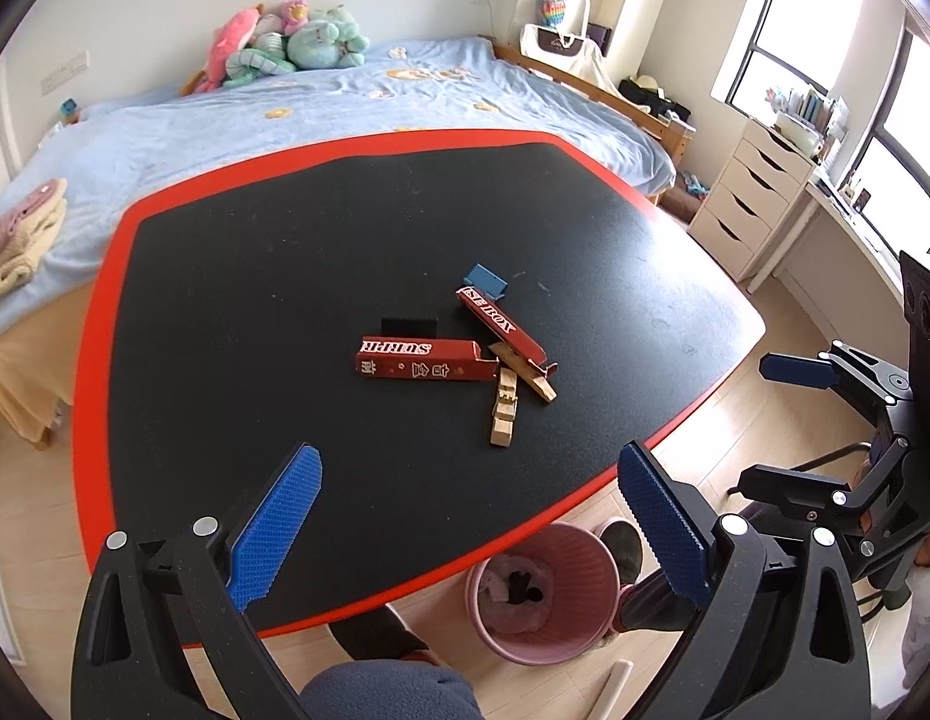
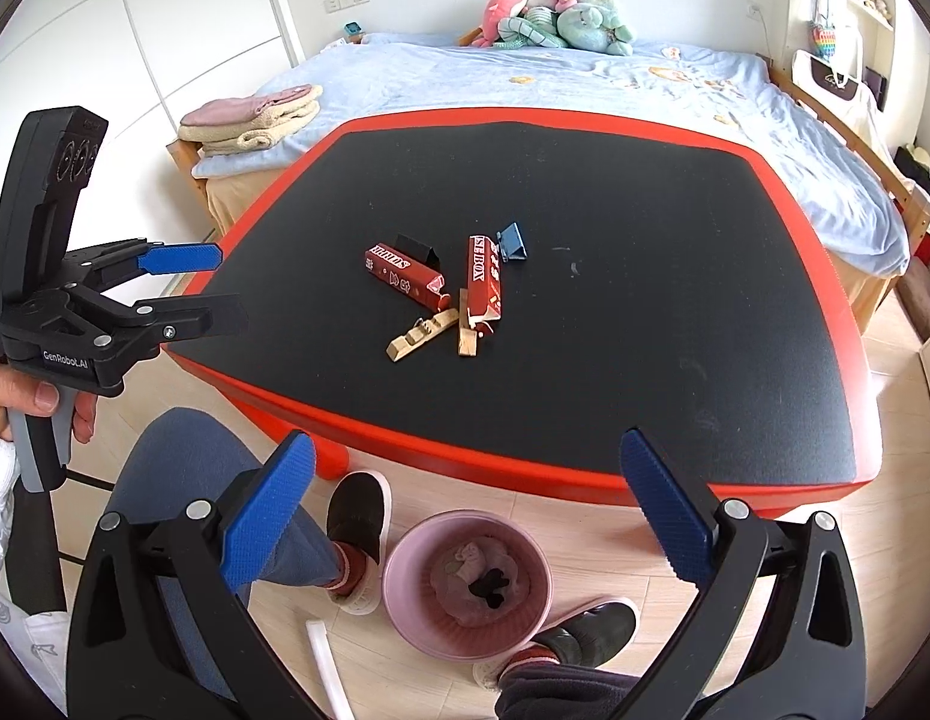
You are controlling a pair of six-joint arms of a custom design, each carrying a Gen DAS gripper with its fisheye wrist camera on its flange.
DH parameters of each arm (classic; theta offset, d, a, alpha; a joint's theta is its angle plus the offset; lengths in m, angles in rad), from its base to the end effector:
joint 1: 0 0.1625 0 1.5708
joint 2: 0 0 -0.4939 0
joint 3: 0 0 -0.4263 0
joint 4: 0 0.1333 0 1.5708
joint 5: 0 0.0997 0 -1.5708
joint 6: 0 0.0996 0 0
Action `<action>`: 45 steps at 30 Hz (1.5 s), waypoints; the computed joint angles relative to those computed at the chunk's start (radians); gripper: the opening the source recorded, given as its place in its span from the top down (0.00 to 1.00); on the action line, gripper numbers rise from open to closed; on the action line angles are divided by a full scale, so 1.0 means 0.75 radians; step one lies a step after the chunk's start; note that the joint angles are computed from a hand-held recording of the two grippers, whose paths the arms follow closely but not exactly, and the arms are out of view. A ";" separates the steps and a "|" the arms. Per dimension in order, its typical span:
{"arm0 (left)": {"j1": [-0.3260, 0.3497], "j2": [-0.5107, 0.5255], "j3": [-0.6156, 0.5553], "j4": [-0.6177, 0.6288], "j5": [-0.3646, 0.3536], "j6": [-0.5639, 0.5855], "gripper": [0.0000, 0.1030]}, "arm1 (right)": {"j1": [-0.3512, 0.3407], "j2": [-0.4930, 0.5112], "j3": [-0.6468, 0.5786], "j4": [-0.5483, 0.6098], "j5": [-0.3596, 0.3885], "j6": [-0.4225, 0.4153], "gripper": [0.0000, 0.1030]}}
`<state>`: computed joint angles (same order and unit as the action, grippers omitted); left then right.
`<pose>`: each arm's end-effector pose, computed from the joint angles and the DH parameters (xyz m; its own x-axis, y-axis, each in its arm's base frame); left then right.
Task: Collect trash
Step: 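Move both tools toward the red printed boxes on the table, then grasp the red SURPRISE box with the left tool while the right tool grasps the red BOX box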
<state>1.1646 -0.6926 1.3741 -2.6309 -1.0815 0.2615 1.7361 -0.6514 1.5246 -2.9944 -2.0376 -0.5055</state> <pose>-0.1650 -0.8394 0.1645 -0.7547 0.4034 -0.5174 0.5820 0.7757 -0.2441 0.2186 -0.7727 0.1116 -0.7366 -0.3325 0.5889 -0.5680 0.7768 -0.2719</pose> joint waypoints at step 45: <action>0.099 0.399 -0.657 0.415 0.060 0.029 0.34 | -0.073 0.387 -0.700 0.484 0.021 0.000 0.56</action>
